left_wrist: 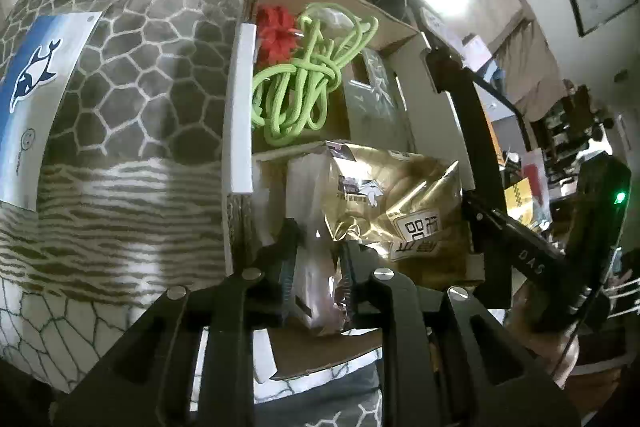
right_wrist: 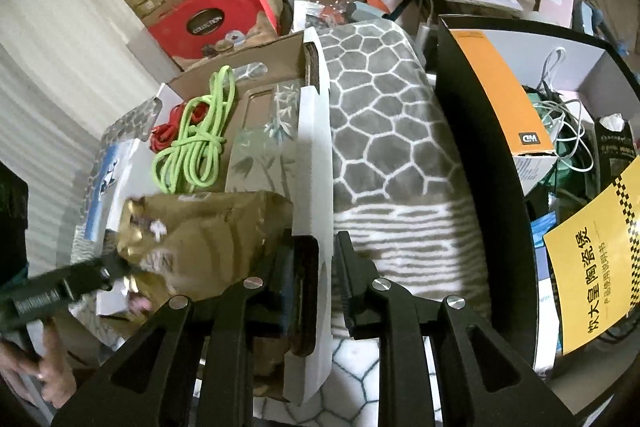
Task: Organize objects
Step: 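Lift the gold bag into the box and open the left tool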
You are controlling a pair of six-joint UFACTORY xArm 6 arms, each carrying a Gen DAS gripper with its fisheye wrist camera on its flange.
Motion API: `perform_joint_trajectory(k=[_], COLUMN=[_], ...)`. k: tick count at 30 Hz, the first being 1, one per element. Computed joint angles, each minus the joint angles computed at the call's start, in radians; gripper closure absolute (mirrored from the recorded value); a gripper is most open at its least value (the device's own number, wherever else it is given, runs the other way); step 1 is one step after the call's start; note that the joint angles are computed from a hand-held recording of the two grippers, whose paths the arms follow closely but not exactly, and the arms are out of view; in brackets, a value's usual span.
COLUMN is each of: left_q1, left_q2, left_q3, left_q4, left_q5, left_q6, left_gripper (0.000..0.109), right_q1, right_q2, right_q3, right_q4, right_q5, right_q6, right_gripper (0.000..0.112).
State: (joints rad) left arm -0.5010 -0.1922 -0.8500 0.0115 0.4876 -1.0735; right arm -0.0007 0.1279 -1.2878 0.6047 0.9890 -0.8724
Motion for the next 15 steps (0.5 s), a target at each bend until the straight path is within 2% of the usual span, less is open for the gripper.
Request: perform_joint_trajectory(k=[4,7,8,11,13,15], left_q1=[0.005,0.014,0.017,0.024,0.032,0.042], left_q2=[0.001,-0.024,-0.036,-0.079,-0.108,-0.134], left_q3=[-0.011,0.007,0.011,0.02,0.021,0.027], left_q4=[-0.057,-0.171,-0.185,-0.132,-0.084,-0.075], left_q5=[0.02,0.005,0.006,0.011,0.031,0.038], left_q6=[0.068,0.167,0.185,0.168,0.149,0.151], left_gripper=[0.087,0.079,0.072,0.052,0.044,0.043], right_q1=[0.002,0.002,0.003,0.002,0.002,0.002], right_q2=[0.0,-0.003,-0.003,-0.005,-0.006,-0.007], right_q3=[0.006,0.006,0.006,0.008,0.009,0.01], right_q4=[0.002,-0.004,-0.004,-0.004,-0.002,-0.002], right_q5=[-0.011,-0.013,-0.014,-0.016,-0.015,-0.016], right_q6=[-0.005,-0.005,-0.007,-0.01,-0.009,-0.009], right_gripper=[0.092,0.092,0.092,0.091,0.09,0.09])
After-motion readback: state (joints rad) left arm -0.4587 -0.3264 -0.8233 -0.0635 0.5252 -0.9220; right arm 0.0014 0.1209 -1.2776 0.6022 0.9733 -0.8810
